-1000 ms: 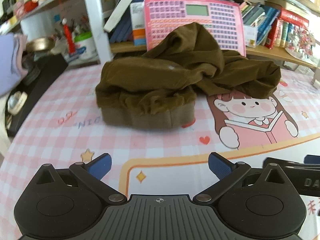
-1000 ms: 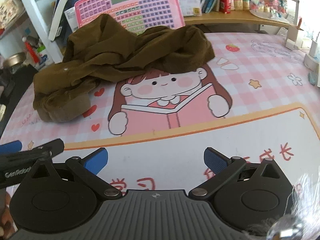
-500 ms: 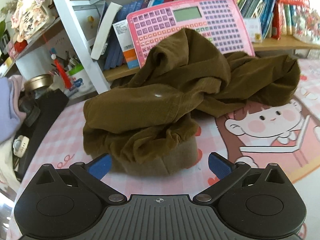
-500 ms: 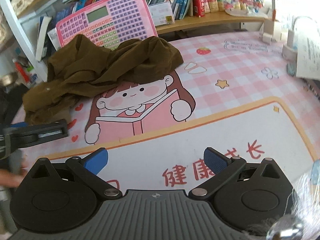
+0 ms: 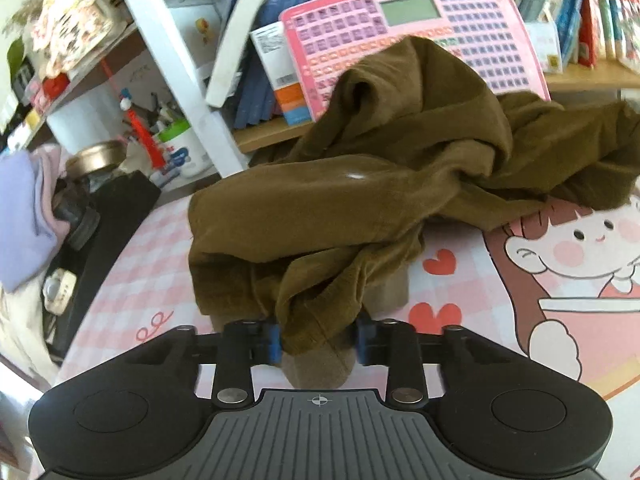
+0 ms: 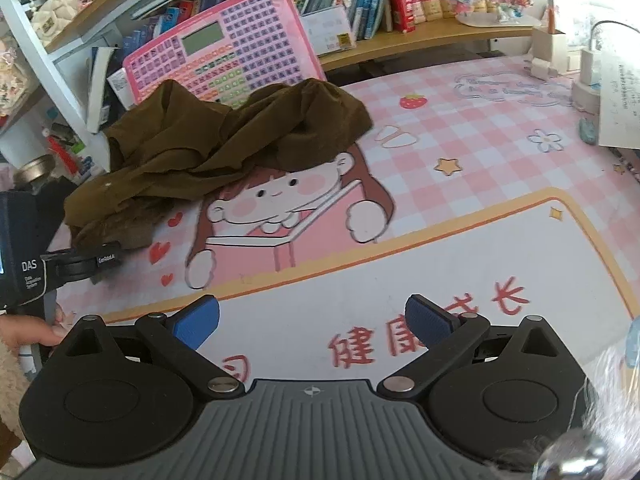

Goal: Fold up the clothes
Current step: 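Reach the left tool to the grey waistband and close on it, then lift the waistband with the left tool while the right tool grasps the waistband edge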

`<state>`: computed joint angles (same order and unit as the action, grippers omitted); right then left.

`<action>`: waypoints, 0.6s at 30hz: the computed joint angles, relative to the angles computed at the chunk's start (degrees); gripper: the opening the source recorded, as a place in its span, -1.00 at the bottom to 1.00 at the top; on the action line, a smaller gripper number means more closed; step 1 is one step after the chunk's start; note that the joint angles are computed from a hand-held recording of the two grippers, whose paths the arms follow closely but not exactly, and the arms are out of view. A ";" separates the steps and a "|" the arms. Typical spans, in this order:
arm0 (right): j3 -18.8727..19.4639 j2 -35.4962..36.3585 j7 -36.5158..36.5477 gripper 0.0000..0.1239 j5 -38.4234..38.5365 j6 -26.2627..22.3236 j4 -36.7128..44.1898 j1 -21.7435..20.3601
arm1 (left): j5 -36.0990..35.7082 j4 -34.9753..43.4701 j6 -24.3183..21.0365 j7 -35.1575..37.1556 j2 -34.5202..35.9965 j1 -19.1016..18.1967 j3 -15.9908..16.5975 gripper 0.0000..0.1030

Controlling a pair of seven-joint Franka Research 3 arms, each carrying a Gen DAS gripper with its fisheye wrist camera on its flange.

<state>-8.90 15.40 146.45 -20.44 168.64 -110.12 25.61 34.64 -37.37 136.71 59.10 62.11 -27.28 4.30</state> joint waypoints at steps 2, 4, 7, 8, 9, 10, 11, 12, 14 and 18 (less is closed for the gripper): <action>0.94 0.26 -1.49 0.63 1.49 0.81 0.28 -0.81 | 0.18 -6.91 3.05 -1.36 -4.39 0.66 -0.66 -0.62; 0.25 0.53 -1.48 0.63 1.32 1.18 0.73 -0.24 | 0.60 -16.51 9.10 -3.92 -10.73 1.56 -1.81 -0.67; -1.24 0.84 -0.29 0.62 0.96 2.08 1.21 0.67 | -1.19 -28.22 19.85 -5.84 -18.89 4.43 -5.78 -0.74; -1.96 0.96 0.50 0.62 0.62 2.31 1.40 1.10 | -2.60 -31.52 24.37 -5.42 -21.21 5.82 -7.81 -0.75; -2.86 1.09 1.64 0.62 0.06 2.19 1.71 1.73 | -4.40 -34.33 28.91 -4.33 -23.17 7.37 -10.17 -0.76; -3.69 1.28 2.82 0.62 -0.59 1.80 2.15 2.29 | -6.55 -36.60 33.48 -2.69 -24.70 9.13 -12.88 -0.76; -4.41 1.43 4.01 0.62 -1.39 1.43 2.53 2.78 | -8.79 -38.35 38.06 -0.79 -25.77 11.04 -15.83 -0.76; -4.99 1.55 5.20 0.62 -2.23 1.06 2.89 3.15 | -10.67 -39.85 42.81 0.88 -26.40 13.10 -18.91 -0.76; -5.41 1.54 6.97 0.62 -3.61 0.72 3.20 3.30 | -13.62 -42.15 51.04 3.12 -26.43 18.49 -26.30 -0.76; -3.91 1.03 7.25 0.62 -4.07 0.81 2.64 2.00 | -14.77 -43.52 55.03 -0.16 -26.57 21.26 -28.45 -0.75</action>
<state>-12.81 16.43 153.70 -24.51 169.45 -107.49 27.61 19.87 -80.90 191.74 58.94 35.54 -6.03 -24.15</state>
